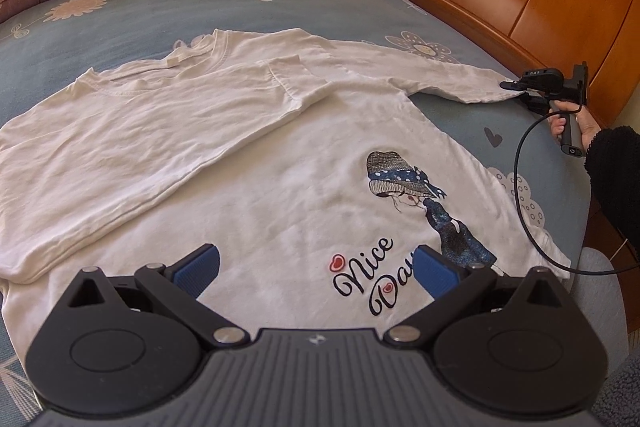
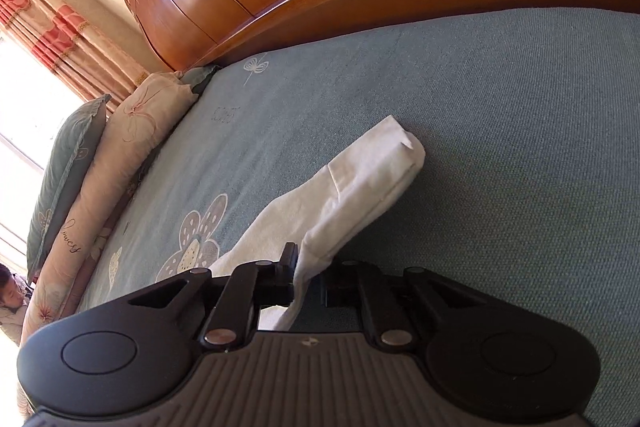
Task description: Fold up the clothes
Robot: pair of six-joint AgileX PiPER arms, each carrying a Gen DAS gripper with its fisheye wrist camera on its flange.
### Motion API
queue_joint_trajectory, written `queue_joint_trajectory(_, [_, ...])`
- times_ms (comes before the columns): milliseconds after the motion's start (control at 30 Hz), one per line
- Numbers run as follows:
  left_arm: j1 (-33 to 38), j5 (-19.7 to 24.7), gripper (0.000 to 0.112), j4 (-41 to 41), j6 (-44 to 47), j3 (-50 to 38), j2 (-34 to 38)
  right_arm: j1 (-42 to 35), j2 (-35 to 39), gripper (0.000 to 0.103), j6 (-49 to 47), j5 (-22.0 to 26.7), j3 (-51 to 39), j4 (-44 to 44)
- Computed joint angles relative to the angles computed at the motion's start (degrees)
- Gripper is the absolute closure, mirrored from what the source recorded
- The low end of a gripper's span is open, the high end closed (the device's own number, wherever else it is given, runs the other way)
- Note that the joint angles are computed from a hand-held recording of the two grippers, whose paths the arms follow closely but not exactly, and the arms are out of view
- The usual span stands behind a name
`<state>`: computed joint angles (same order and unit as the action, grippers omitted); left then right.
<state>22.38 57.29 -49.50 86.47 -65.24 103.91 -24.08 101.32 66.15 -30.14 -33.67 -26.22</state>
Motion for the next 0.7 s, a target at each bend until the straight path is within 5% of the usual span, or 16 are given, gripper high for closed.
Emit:
queue_joint_trajectory(367, [-0.66,-4.75,0.01,-5.07,17.36,5.59,-2.5,2.14,-0.41,0.094,-2.95,5.86,-2.76,2.62])
queue_joint_trajectory(700, [1.37,-4.07,0.01,-8.99,22.64,9.64,-4.4,8.68,-2.78,0.096,-31.76,17.97,-7.27,28.7])
